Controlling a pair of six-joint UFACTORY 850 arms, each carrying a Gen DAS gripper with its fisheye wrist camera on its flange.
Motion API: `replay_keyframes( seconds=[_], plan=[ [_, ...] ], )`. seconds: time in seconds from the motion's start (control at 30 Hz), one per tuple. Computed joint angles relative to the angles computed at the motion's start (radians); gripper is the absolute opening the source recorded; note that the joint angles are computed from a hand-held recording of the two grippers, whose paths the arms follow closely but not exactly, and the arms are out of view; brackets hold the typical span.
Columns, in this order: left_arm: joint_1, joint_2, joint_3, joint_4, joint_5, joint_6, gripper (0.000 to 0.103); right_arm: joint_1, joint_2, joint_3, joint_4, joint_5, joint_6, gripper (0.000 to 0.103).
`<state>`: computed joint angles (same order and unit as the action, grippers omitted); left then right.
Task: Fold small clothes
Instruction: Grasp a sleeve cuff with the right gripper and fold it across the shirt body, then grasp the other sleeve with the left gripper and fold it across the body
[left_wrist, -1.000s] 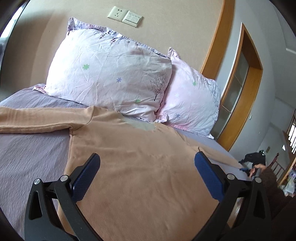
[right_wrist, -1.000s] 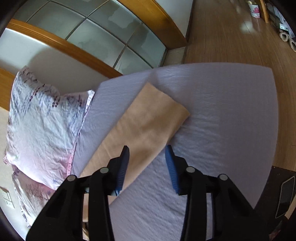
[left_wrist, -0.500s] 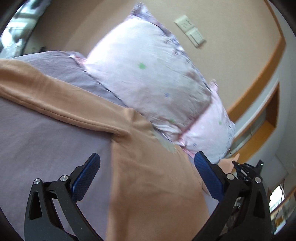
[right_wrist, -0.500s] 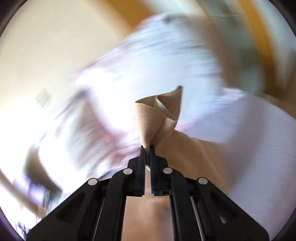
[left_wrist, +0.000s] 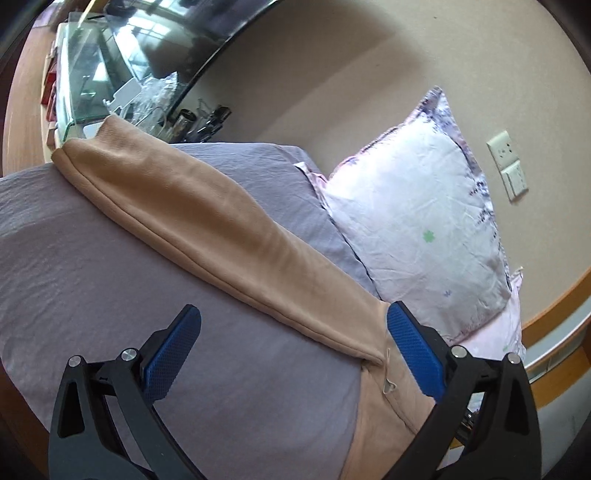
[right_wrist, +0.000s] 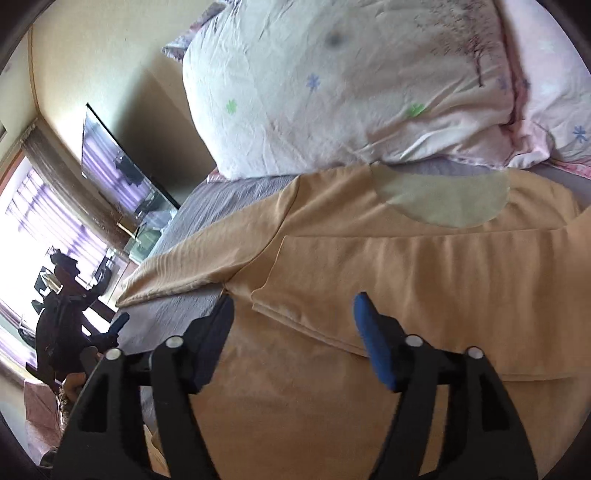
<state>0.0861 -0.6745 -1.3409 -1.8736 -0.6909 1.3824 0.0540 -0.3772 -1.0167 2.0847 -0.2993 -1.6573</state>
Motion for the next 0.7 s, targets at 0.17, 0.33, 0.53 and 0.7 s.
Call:
replay_keyframes(
  seconds=[0.17, 0.33, 0.53, 0.7],
  plan=[
    [0.031, -0.075, -0.105, 0.136, 0.008, -0.252, 0.083, -0.025, 0.046, 0.051, 0.089, -0.003, -0.058, 0.073],
    [0.04, -0.097, -0.159, 0.24, 0.073, -0.412, 0.08, -0.046, 0.096, 0.098, 0.072, -0.075, -0.014, 0.076],
    [0.046, -0.134, -0.215, 0.337, 0.135, -0.565, 0.006, -0.046, 0.136, 0.138, 0.135, -0.139, -0.114, 0.081],
    [0.002, -0.095, -0.22, 0.329, 0.239, -0.453, 0.005, -0.084, 0.196, 0.211, 0.239, -0.155, -0.217, 0.083]
  ],
)
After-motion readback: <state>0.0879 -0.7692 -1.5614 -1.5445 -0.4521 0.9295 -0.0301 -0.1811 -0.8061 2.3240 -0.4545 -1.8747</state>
